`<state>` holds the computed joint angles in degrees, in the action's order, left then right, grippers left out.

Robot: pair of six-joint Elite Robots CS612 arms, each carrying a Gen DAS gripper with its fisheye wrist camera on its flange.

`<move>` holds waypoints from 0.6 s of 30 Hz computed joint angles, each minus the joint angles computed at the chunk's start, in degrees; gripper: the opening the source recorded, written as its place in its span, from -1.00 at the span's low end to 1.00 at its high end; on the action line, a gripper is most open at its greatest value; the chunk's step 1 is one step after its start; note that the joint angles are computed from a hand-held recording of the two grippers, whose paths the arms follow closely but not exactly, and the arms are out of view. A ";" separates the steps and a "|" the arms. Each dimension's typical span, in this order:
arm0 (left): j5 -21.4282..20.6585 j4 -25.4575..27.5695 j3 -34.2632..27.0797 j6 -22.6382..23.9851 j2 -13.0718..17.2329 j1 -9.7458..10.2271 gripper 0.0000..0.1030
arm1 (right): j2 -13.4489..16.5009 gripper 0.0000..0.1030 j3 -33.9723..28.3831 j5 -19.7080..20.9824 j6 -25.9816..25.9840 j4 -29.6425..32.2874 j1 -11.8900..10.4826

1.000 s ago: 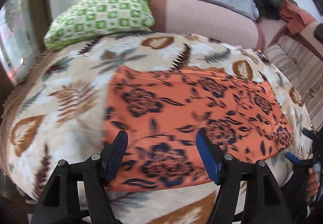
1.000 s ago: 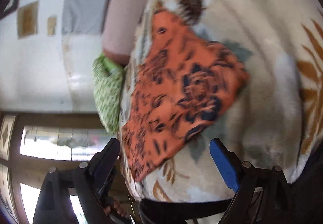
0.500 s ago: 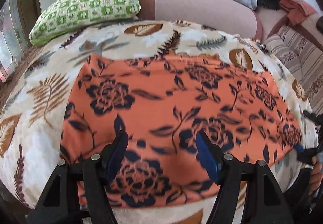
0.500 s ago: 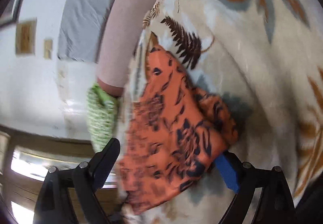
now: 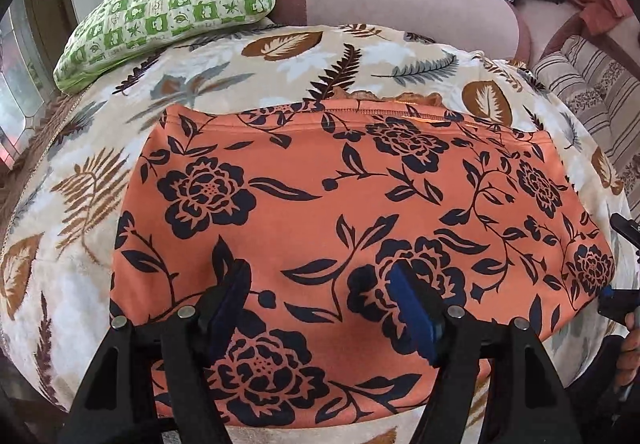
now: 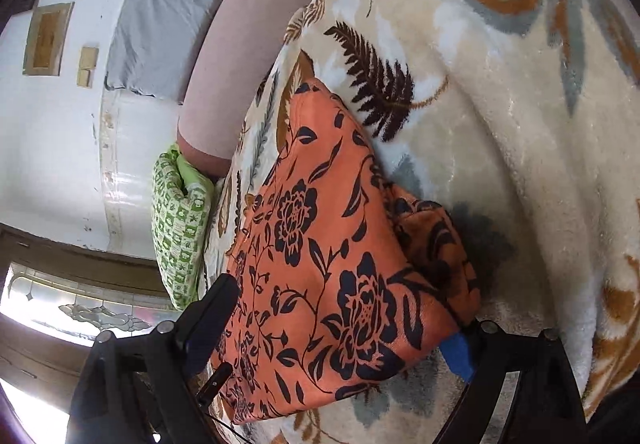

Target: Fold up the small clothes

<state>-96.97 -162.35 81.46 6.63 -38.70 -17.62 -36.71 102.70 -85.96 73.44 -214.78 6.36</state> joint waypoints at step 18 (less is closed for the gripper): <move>2.24 2.21 -0.79 1.02 0.83 -0.81 0.46 | -1.03 0.75 0.29 -0.38 -2.50 3.52 -0.34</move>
